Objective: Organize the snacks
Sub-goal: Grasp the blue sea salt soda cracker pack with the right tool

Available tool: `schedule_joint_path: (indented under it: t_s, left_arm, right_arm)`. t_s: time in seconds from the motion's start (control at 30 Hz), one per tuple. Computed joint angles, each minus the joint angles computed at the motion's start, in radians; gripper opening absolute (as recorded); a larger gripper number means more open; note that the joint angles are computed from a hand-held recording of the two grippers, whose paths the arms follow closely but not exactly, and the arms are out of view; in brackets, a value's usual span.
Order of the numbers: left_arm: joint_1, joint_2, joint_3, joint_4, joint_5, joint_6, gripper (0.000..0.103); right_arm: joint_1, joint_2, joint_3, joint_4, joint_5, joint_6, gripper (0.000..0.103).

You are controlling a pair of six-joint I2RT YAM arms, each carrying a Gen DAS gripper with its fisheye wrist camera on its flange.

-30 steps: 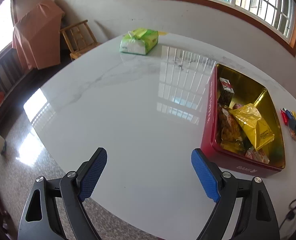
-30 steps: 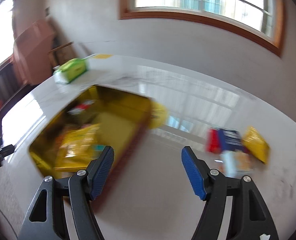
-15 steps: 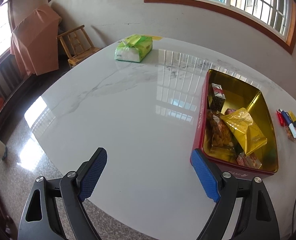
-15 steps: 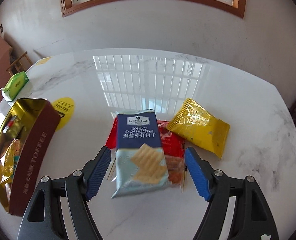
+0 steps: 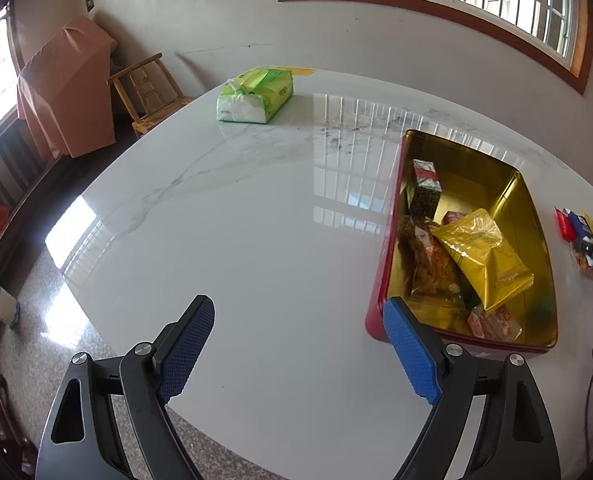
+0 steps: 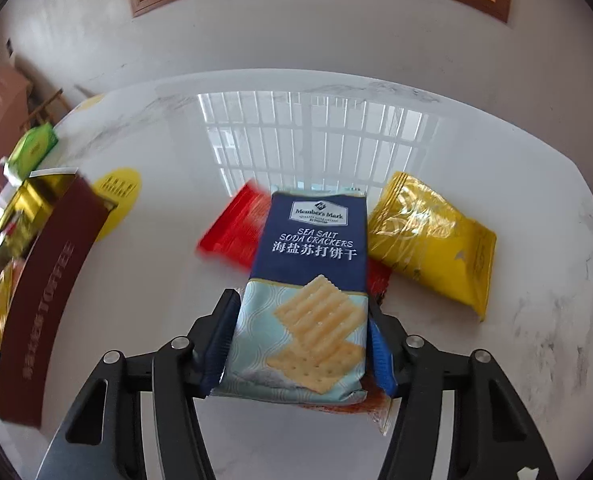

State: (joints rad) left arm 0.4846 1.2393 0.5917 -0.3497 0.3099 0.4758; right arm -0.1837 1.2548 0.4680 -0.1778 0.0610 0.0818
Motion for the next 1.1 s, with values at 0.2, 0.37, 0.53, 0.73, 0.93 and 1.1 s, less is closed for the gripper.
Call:
schedule_joint_path:
  t_s: [0.2, 0.37, 0.53, 0.73, 0.93, 1.1]
  left_arm:
    - [-0.068, -0.054, -0.015, -0.021, 0.006, -0.015, 0.087]
    - [-0.14, -0.111, -0.036, -0.042, 0.001, -0.035, 0.087]
    - [-0.222, -0.181, -0.062, -0.072, -0.014, -0.048, 0.087]
    - [-0.389, -0.271, -0.07, -0.101, -0.054, -0.102, 0.087]
    - [-0.631, -0.283, -0.044, -0.106, -0.102, -0.17, 0.087]
    - [-0.866, -0.162, -0.013, -0.045, -0.161, -0.237, 0.087]
  right_arm:
    - [0.117, -0.119, -0.062, -0.06, 0.06, 0.047, 0.049]
    - [0.155, -0.263, -0.127, -0.12, 0.077, 0.082, 0.048]
    - [0.138, -0.383, -0.158, -0.171, 0.07, 0.089, 0.048]
    - [-0.009, -0.557, -0.172, -0.279, 0.007, 0.017, 0.048]
    - [-0.306, -0.631, -0.208, -0.346, -0.127, -0.173, 0.048]
    - [-0.645, -0.638, -0.233, -0.369, -0.29, -0.395, 0.048]
